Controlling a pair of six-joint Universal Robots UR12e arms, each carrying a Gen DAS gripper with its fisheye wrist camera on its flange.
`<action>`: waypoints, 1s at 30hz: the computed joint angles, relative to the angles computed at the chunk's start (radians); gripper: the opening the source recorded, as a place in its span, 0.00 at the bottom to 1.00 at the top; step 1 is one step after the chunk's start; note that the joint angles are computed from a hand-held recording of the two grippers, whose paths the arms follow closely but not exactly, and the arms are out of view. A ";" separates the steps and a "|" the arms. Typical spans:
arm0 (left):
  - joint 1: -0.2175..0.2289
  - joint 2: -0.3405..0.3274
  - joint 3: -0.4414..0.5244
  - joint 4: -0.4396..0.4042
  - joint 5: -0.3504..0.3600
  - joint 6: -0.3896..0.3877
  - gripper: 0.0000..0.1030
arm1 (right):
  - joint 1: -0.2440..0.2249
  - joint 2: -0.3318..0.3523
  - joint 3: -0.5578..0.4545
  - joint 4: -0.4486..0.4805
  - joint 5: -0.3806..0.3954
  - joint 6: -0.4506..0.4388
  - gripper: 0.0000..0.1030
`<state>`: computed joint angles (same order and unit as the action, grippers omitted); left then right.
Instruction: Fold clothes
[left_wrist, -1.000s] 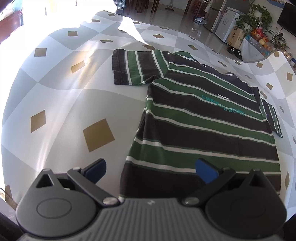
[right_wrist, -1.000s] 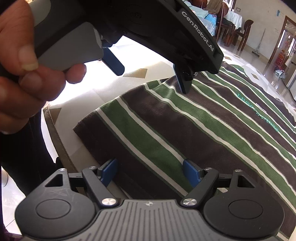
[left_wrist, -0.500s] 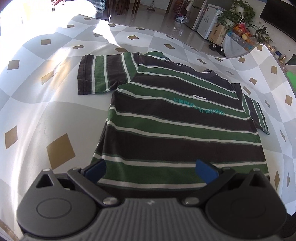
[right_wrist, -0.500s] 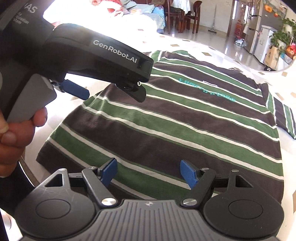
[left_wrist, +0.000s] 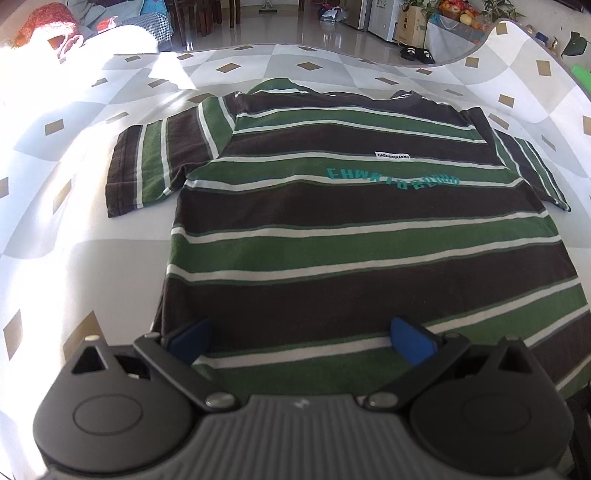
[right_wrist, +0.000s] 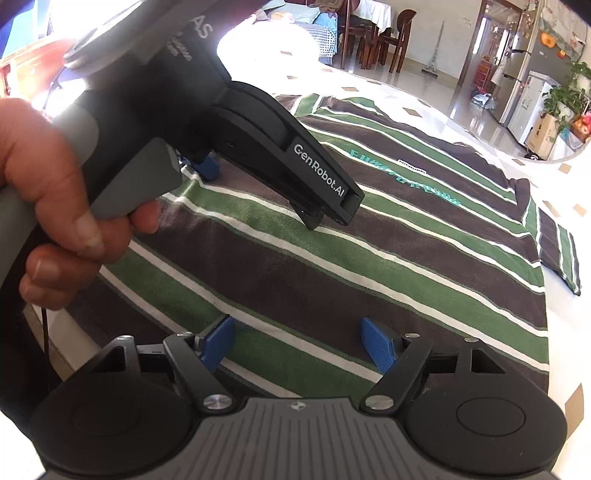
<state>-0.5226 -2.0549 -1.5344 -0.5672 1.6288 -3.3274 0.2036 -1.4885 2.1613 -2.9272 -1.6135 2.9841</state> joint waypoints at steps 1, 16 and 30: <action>0.001 -0.001 -0.001 0.003 0.002 -0.007 1.00 | -0.003 -0.005 0.003 0.012 0.006 0.009 0.76; 0.006 -0.015 0.012 0.012 0.041 -0.041 1.00 | -0.003 -0.054 0.025 0.135 -0.014 -0.014 0.77; 0.004 0.001 -0.002 0.022 0.038 -0.045 1.00 | -0.066 -0.076 0.022 0.053 -0.014 0.145 0.70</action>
<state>-0.5186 -2.0536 -1.5367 -0.5453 1.6664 -3.3728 0.1379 -1.5643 2.1829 -2.8746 -1.6279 3.1287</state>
